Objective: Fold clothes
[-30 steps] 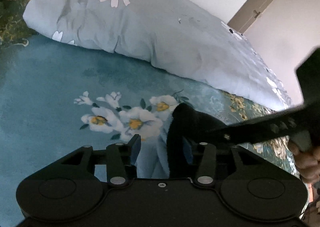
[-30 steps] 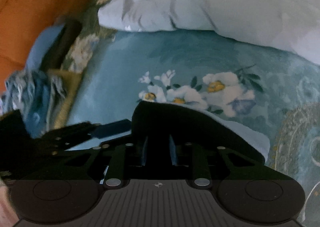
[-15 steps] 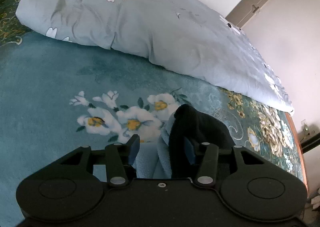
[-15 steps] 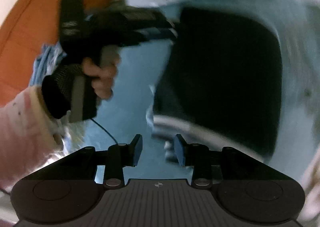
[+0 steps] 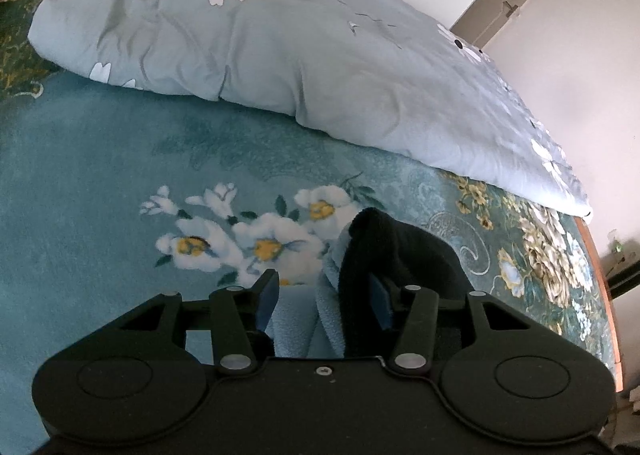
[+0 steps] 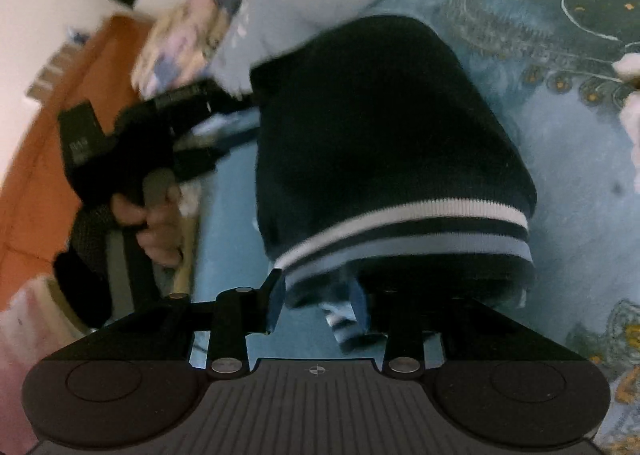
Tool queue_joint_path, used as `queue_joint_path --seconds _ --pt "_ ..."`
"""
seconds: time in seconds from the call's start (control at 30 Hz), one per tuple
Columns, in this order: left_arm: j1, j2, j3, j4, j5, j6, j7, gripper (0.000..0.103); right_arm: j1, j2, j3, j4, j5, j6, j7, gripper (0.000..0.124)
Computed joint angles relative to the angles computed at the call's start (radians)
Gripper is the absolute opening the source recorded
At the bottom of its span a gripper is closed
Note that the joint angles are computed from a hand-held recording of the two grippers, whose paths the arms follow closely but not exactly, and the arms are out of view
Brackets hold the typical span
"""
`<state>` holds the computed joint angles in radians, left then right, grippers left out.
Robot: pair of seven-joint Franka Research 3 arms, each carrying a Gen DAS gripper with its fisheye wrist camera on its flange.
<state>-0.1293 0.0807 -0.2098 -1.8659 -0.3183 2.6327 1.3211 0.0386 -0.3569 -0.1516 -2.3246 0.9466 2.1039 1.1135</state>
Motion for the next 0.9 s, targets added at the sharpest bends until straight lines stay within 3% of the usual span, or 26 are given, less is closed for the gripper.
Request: queue_joint_path --seconds 0.13,0.33,0.37,0.43,0.5,0.8,0.87,0.9 --pt "0.000 0.001 -0.001 -0.003 -0.003 0.005 -0.001 0.051 0.005 -0.035 0.005 -0.049 0.041 0.064 -0.013 0.033" --pt "0.001 0.004 -0.002 -0.001 -0.001 0.007 -0.001 0.051 0.031 -0.018 -0.010 -0.051 0.105 0.021 -0.047 0.035" --pt "0.002 0.003 -0.002 0.000 -0.004 0.005 0.003 0.051 0.036 -0.012 -0.008 -0.049 0.118 0.016 -0.057 0.033" --pt "0.003 0.000 -0.004 0.001 -0.012 0.007 0.018 0.050 0.039 0.003 -0.002 -0.040 0.133 0.013 -0.053 0.009" --pt "0.003 -0.003 -0.004 0.004 -0.017 0.010 0.033 0.049 0.037 0.019 0.002 -0.033 0.144 0.009 -0.029 0.004" --pt "-0.015 0.049 -0.031 0.121 -0.012 -0.012 0.145 0.047 0.039 0.028 0.015 -0.011 0.099 -0.011 -0.064 0.003" --pt "-0.023 0.055 -0.025 0.128 0.027 -0.025 0.093 0.043 0.039 0.033 0.008 -0.003 0.105 -0.034 -0.090 0.003" --pt "-0.026 0.058 -0.022 0.133 0.045 -0.032 0.068 0.035 0.039 0.035 0.007 0.003 0.104 -0.044 -0.106 0.003"
